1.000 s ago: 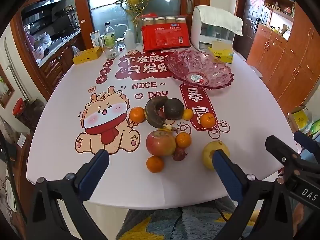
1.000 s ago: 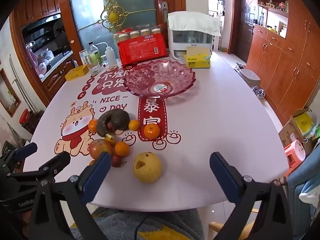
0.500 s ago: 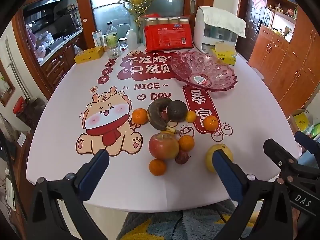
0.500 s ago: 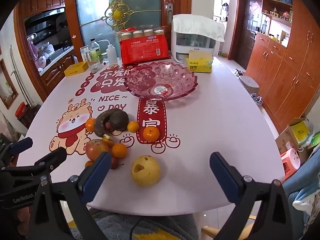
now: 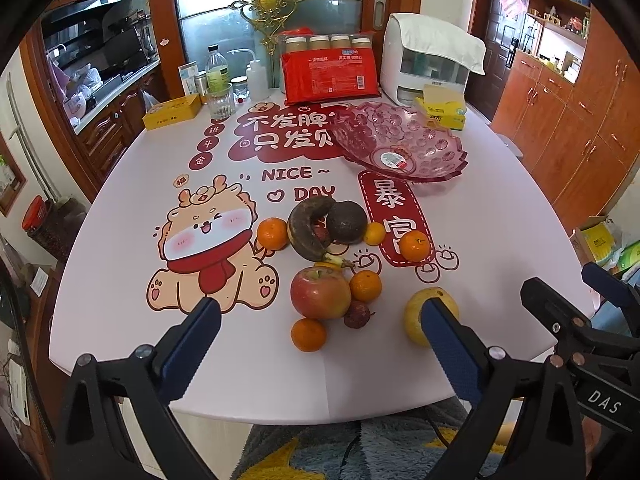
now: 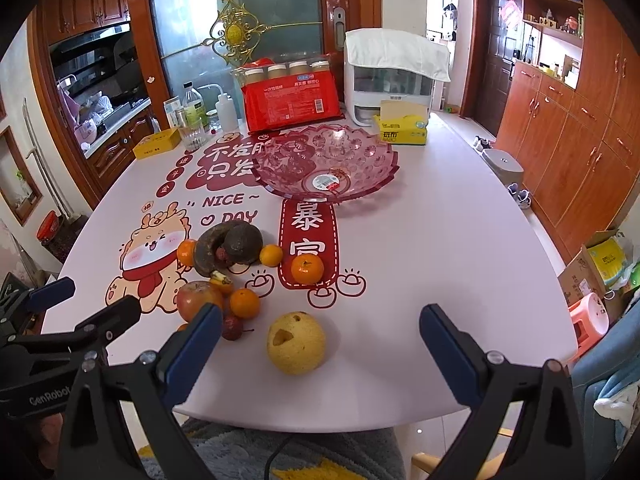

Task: Organize fruits

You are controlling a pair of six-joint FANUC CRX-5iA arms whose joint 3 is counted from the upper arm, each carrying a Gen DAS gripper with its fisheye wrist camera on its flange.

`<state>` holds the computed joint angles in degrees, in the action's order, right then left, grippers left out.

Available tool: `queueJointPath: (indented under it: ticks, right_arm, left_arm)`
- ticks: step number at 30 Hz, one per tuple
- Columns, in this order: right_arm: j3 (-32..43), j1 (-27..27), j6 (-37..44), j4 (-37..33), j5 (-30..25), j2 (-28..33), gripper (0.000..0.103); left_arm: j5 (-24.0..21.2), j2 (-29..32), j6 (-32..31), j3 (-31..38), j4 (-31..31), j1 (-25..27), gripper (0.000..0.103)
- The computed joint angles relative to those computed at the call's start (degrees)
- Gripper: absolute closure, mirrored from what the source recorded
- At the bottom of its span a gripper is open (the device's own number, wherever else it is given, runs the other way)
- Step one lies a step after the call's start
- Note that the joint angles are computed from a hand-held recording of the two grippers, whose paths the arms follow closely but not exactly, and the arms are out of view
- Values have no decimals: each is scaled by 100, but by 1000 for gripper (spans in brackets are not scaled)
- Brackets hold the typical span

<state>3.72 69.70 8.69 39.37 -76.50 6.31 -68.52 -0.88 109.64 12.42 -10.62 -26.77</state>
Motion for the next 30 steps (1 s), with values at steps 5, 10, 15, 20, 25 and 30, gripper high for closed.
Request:
queueJointPath:
  ticks: [5, 10, 15, 20, 25, 30]
  right_arm:
    - [-1, -2, 6, 7, 12, -6, 4]
    - [-48, 20, -46, 43, 58, -33, 4]
    - [-83, 76, -86, 176, 10, -42, 4]
    - [28, 98, 7, 155, -61, 30, 4]
    - [123, 132, 81, 204, -158, 100, 4]
    - [156, 128, 85, 171, -112, 114, 4]
  left_arm:
    - [-27, -5, 11, 12, -28, -19, 4]
    - [67, -49, -38, -68, 82, 25, 4]
    - [373, -216, -215, -341, 482, 235, 4]
    - [324, -216, -273, -350, 556, 308, 4]
    - [203, -202, -275, -283, 457, 319, 3]
    - [282, -259, -354, -395, 648, 471, 3]
